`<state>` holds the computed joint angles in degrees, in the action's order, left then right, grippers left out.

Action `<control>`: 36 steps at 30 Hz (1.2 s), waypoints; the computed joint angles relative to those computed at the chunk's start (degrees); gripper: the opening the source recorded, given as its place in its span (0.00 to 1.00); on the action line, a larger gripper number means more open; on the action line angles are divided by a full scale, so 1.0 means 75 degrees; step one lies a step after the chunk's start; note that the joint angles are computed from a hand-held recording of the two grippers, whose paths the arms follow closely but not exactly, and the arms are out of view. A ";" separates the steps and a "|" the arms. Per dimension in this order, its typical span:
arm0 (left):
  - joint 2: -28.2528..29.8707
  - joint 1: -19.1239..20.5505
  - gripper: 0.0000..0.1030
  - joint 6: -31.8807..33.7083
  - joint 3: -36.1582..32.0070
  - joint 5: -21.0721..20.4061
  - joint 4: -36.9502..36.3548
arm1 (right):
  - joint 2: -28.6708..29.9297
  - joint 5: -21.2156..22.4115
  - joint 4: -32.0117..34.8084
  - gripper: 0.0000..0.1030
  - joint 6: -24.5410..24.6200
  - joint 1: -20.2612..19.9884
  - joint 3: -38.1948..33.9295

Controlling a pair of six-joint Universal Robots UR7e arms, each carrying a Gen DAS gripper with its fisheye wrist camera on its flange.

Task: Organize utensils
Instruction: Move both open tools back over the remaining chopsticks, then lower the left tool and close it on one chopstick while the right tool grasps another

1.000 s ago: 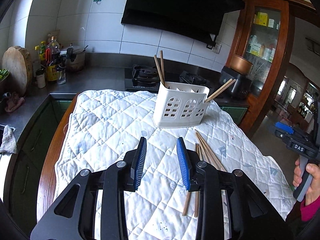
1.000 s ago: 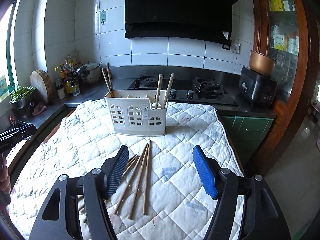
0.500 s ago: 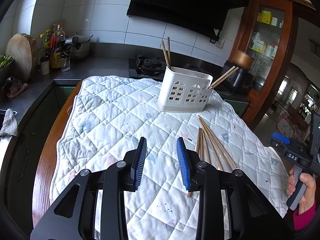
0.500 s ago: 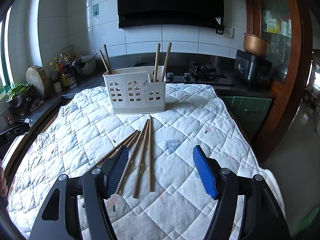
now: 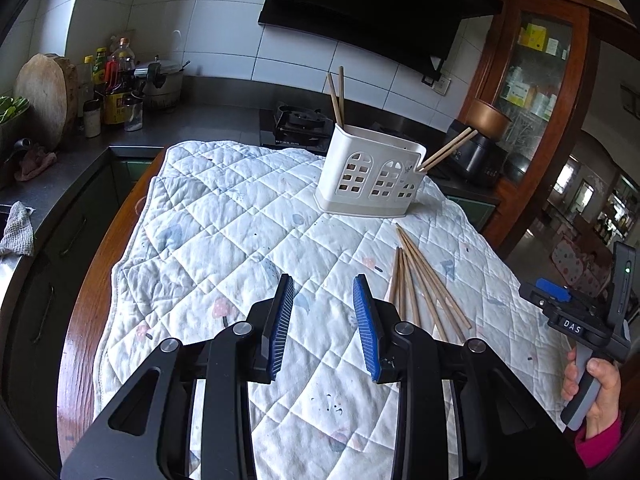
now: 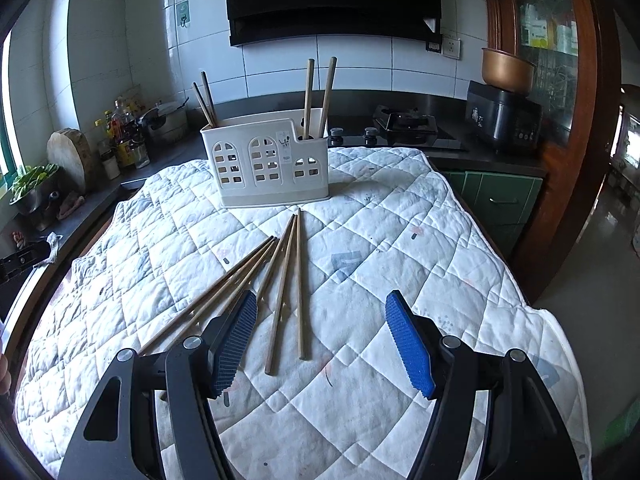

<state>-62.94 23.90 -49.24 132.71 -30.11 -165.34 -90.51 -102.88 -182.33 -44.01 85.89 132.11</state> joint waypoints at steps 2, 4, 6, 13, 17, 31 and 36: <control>0.0033 -0.0007 0.31 -0.0017 0.0004 -0.0033 -0.0012 | -0.0018 0.0074 0.0040 0.63 0.0016 -0.0051 0.0023; 0.0065 0.0007 0.31 -0.0036 -0.0014 -0.0067 -0.0014 | -0.0006 0.0098 0.0065 0.63 0.0027 -0.0081 0.0040; 0.0084 0.0015 0.31 -0.0036 -0.0019 -0.0074 -0.0053 | 0.0011 0.0095 0.0073 0.63 0.0023 -0.0089 0.0043; 0.0073 -0.0001 0.31 -0.0040 0.0029 -0.0139 -0.0218 | 0.0008 0.0065 0.0091 0.63 0.0030 -0.0049 0.0082; 0.0043 -0.0024 0.31 -0.0100 0.0030 -0.0133 -0.0106 | 0.0034 0.0069 0.0083 0.63 0.0011 -0.0053 0.0116; 0.0333 0.0110 0.31 -0.0160 -0.0024 -0.0601 -0.0174 | 0.0004 0.0206 0.0260 0.54 0.0102 -0.0433 0.0098; 0.0675 0.0253 0.29 0.0051 -0.0138 -0.1010 -0.0480 | 0.0210 0.0132 0.0493 0.41 0.0137 -0.0516 0.0025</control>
